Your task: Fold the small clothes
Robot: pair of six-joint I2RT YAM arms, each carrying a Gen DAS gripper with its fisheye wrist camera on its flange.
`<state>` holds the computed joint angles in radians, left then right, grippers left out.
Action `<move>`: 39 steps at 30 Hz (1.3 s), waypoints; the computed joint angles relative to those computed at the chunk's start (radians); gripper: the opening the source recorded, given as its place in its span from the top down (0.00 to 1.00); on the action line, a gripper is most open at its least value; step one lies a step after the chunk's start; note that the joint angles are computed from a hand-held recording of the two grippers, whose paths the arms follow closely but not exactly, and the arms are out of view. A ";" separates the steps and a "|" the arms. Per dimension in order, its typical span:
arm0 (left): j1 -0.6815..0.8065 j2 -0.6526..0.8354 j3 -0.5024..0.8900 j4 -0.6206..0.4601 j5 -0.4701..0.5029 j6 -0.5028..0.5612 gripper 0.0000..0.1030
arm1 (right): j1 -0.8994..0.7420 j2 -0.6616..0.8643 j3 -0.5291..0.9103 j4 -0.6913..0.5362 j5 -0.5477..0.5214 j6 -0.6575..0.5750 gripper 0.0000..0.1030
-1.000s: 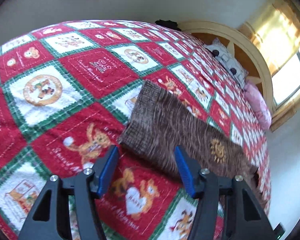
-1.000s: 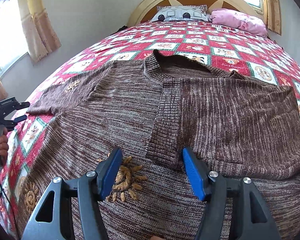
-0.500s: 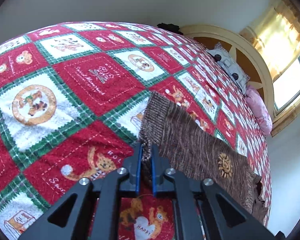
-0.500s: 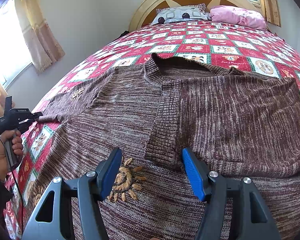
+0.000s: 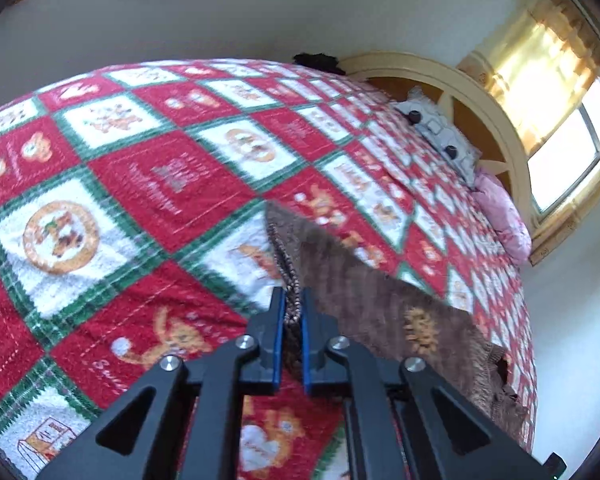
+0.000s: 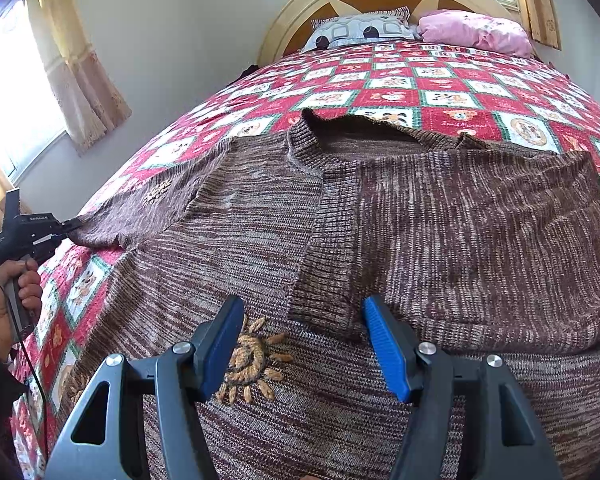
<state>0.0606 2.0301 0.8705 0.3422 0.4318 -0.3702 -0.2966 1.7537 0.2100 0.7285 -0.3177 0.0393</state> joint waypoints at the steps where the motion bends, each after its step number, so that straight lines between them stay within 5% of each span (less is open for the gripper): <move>1: -0.007 -0.017 -0.005 -0.001 0.007 0.000 0.93 | -0.001 0.001 0.000 0.000 -0.002 0.000 0.38; 10: -0.208 -0.269 -0.074 -0.011 0.045 -0.020 0.94 | -0.038 0.015 -0.010 0.039 -0.050 0.009 0.38; 15: -0.424 -0.356 -0.074 -0.041 -0.023 -0.025 0.94 | -0.080 0.022 -0.029 0.093 -0.103 0.029 0.38; 21: -0.688 -0.250 -0.031 0.020 -0.119 -0.019 0.94 | -0.256 0.106 -0.102 0.357 -0.267 0.142 0.38; 28: -0.889 -0.063 0.087 -0.026 -0.225 0.148 0.89 | -0.322 0.168 -0.161 0.586 -0.275 0.228 0.35; 31: -0.857 -0.117 -0.001 0.042 -0.182 0.152 0.72 | -0.377 0.205 -0.153 0.616 -0.319 0.251 0.34; 33: -0.805 -0.182 -0.113 0.163 -0.221 0.147 0.30 | -0.378 0.193 -0.139 0.580 -0.324 0.242 0.34; 34: -0.792 -0.203 -0.153 0.201 -0.281 0.151 0.22 | -0.376 0.190 -0.143 0.582 -0.323 0.237 0.34; 37: -0.736 -0.171 -0.130 0.136 -0.597 0.208 0.19 | -0.373 0.178 -0.140 0.558 -0.326 0.220 0.34; 39: -0.693 -0.106 -0.079 0.082 -0.687 0.225 0.19 | -0.366 0.171 -0.130 0.531 -0.320 0.217 0.35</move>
<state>-0.6324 1.9239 0.7918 0.4242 -0.2553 -0.1452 -0.6624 1.9250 0.0805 1.2598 -0.6373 0.2567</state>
